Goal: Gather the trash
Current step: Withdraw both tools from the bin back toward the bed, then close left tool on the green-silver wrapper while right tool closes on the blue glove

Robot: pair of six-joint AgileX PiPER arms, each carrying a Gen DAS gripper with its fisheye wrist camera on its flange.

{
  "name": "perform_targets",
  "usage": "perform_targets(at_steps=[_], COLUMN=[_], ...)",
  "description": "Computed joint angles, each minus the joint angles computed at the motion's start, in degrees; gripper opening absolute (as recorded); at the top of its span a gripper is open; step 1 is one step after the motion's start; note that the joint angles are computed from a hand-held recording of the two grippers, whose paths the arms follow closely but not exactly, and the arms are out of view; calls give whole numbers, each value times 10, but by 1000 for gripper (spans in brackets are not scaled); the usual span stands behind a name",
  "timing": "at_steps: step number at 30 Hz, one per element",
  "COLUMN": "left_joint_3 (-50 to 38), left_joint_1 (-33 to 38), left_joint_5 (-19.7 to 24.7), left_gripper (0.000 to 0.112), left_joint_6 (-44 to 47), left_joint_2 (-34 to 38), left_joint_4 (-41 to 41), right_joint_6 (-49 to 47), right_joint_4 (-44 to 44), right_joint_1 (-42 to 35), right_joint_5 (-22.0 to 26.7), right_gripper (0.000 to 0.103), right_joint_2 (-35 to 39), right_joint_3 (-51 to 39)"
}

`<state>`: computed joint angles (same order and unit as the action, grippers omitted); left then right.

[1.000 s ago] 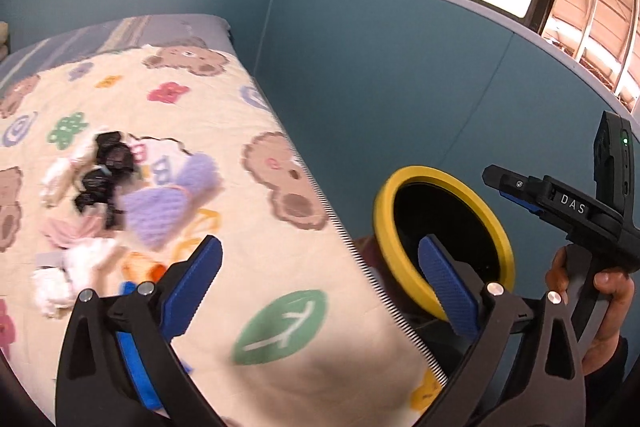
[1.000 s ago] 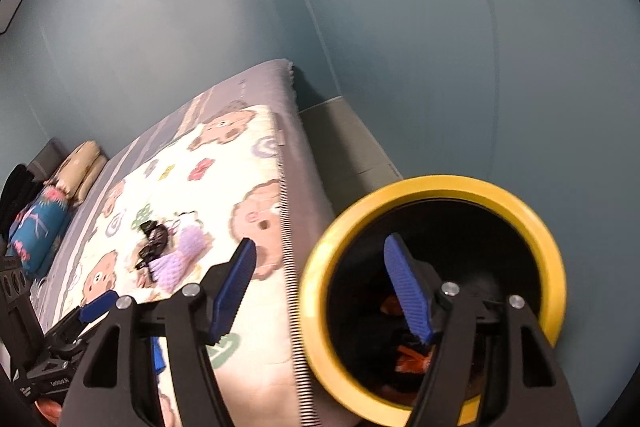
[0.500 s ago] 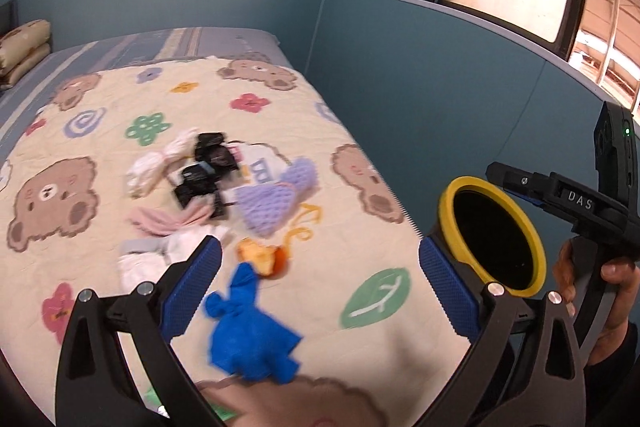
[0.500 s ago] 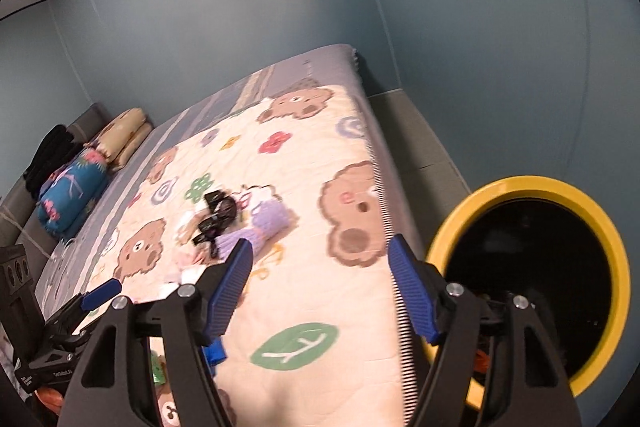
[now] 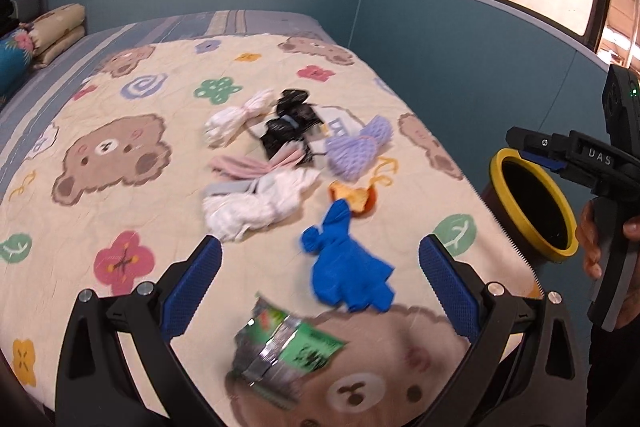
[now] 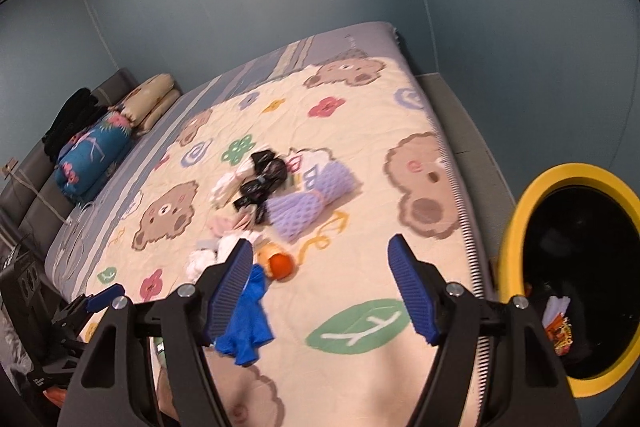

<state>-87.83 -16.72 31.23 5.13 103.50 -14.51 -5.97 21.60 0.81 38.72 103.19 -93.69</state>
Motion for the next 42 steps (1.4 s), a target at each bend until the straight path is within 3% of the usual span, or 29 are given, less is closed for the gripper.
perform_targets(at_steps=[15, 31, 33, 35, 37, 40, 42], left_joint_3=[110, 127, 121, 109, 102, 102, 112], left_joint_1=[40, 56, 55, 55, 57, 52, 42], left_joint_5=[-30, -38, -36, -23, -14, -19, -41], left_gripper=[95, 94, 89, 74, 69, 56, 46], left_joint_6=[67, 174, 173, 165, 172, 179, 171], left_joint_2=[-8, 27, 32, 41, 49, 52, 47], left_joint_4=[-74, -166, -164, -155, -166, -160, -137], right_joint_6=[7, 45, 50, 57, 60, 59, 57], right_joint_4=[-30, -103, -110, -118, -126, -132, -135], right_joint_1=[92, 149, 152, 156, 159, 166, 170], right_joint_5=[60, 157, 166, 168, 170, 176, 182], right_gripper=[67, 66, 66, 66, 64, 58, 47], right_joint_2=[85, 221, 234, 244, 251, 263, 270], right_joint_3=[-64, -203, -219, -228, -235, -249, -259])
